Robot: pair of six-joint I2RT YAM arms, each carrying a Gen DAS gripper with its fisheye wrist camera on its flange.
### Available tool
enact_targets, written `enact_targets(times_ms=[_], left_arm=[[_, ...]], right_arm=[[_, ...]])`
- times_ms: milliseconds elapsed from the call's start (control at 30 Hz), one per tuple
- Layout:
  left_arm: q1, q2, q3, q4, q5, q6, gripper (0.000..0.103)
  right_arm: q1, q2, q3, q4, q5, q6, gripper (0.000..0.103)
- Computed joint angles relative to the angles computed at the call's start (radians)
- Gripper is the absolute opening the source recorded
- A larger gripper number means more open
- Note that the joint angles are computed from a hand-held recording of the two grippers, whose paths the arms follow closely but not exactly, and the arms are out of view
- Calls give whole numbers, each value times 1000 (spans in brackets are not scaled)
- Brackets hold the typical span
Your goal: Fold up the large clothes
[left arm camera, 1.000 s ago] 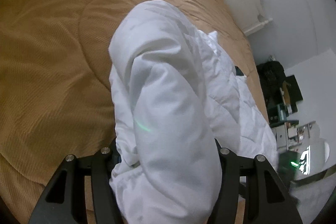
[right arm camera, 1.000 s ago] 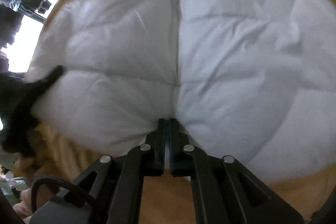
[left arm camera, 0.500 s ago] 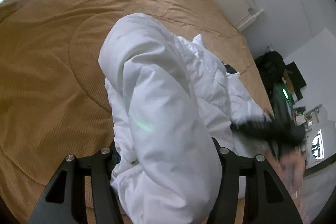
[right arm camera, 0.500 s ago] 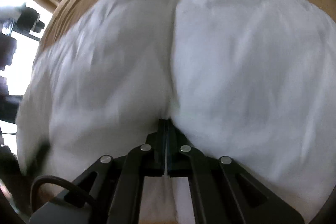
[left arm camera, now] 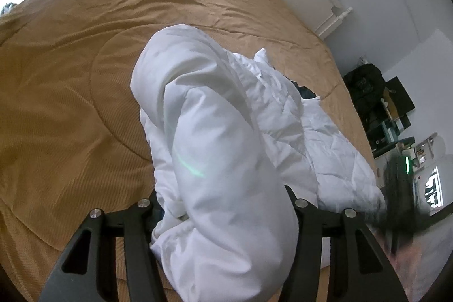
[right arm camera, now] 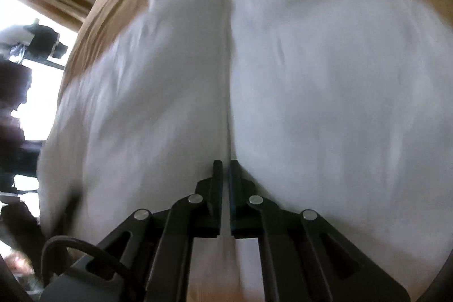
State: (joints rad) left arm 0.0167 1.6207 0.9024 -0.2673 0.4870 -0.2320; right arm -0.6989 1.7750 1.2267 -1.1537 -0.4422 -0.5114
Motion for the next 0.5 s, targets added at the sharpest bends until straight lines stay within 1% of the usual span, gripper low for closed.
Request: enact_targets(times_ms=[67,100,133,167,200,267,333,400,500], left_arm=[[-21,-27,4,-13,-16,3,54],[-39,-47,3,-23,-22,7,54],[-71,-79,-2,-33,-45,21,54],[-106,-109,-6,-38,-75,38,54],[-146,-141,-5,-43,-109,61,53],[-212,-179,21,-65,-158,94,52],[-267,-189,71,-100,-182,104,52],[-349,-179,156,-156,-230,125,52],[-481,-136,269,-225,-311,162,52]], right_arm=[[-74,-2,-82,-66,0,-102,6],[-104,11,-126,-41,-14,-139,2],[-105,48,-133,6,-23,-140,0],[-104,109,-121,30,-39,-140,0],[-104,166,-87,14,-48,-137,0],[-101,213,-36,-33,-37,-142,0],[-98,210,7,-85,-22,-160,0],[-128,176,22,-116,-38,-223,0],[-230,167,101,-217,-76,-330,2]])
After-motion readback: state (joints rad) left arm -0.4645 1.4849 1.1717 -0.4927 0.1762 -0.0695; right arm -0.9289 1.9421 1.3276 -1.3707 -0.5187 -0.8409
